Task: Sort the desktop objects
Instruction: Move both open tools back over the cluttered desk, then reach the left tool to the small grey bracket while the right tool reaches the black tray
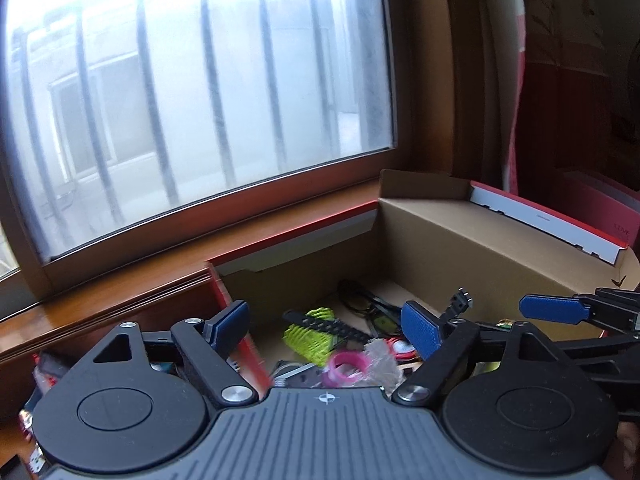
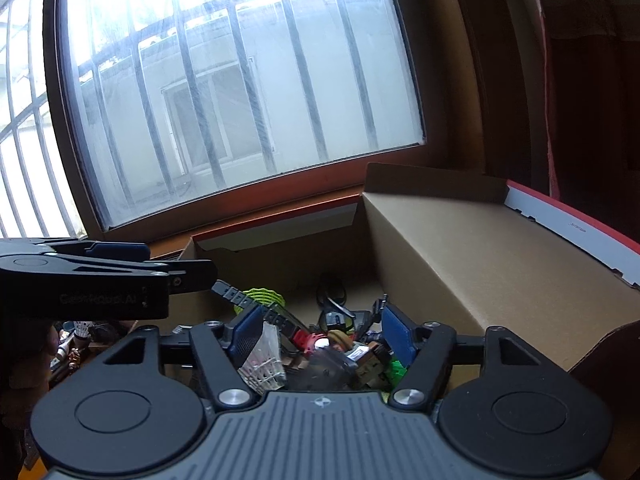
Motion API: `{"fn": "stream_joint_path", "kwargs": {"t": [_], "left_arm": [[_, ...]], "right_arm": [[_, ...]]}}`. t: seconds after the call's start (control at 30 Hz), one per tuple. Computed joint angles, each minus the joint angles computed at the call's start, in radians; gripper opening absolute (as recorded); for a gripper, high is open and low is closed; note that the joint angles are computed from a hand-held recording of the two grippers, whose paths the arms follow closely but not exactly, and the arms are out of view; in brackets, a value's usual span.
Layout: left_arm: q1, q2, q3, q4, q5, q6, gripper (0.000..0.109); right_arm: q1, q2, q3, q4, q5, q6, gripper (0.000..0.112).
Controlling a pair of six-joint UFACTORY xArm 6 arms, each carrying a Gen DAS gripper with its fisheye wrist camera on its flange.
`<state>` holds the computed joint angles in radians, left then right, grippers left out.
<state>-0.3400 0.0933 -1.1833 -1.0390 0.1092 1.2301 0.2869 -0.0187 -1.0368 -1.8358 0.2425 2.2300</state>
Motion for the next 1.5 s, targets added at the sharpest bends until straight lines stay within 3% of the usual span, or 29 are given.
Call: {"fn": "stream_joint_path", "kwargs": {"t": [0.2,0.5,0.97,1.2,1.4,1.5], "left_arm": [[0.09,-0.073,0.077,-0.013,-0.011,0.007,0.086],[0.302,-0.135,0.146,0.047,0.041,-0.063,0.087],[0.656,-0.058,0.106,0.041,0.19,-0.001,0.088],[0.725,0.036,0.041,0.035,0.248,0.079,0.088],[0.742,0.111,-0.032,0.073,0.339,0.098,0.088],[0.734,0.145,-0.057,0.089,0.344,0.113,0.088]], "right_arm": [[0.051,0.043,-0.061,0.011,-0.004,-0.013,0.069],[0.198,0.17,-0.224,0.161,0.006,-0.201,0.071],[0.414,0.509,-0.613,0.672,0.046,-0.723,0.076],[0.488,0.724,-0.856,1.015,0.106,-1.055,0.076],[0.504,0.905,-1.116,1.182,0.207,-1.238,0.076],[0.507,0.977,-1.235,1.217,0.278,-1.285,0.074]]}}
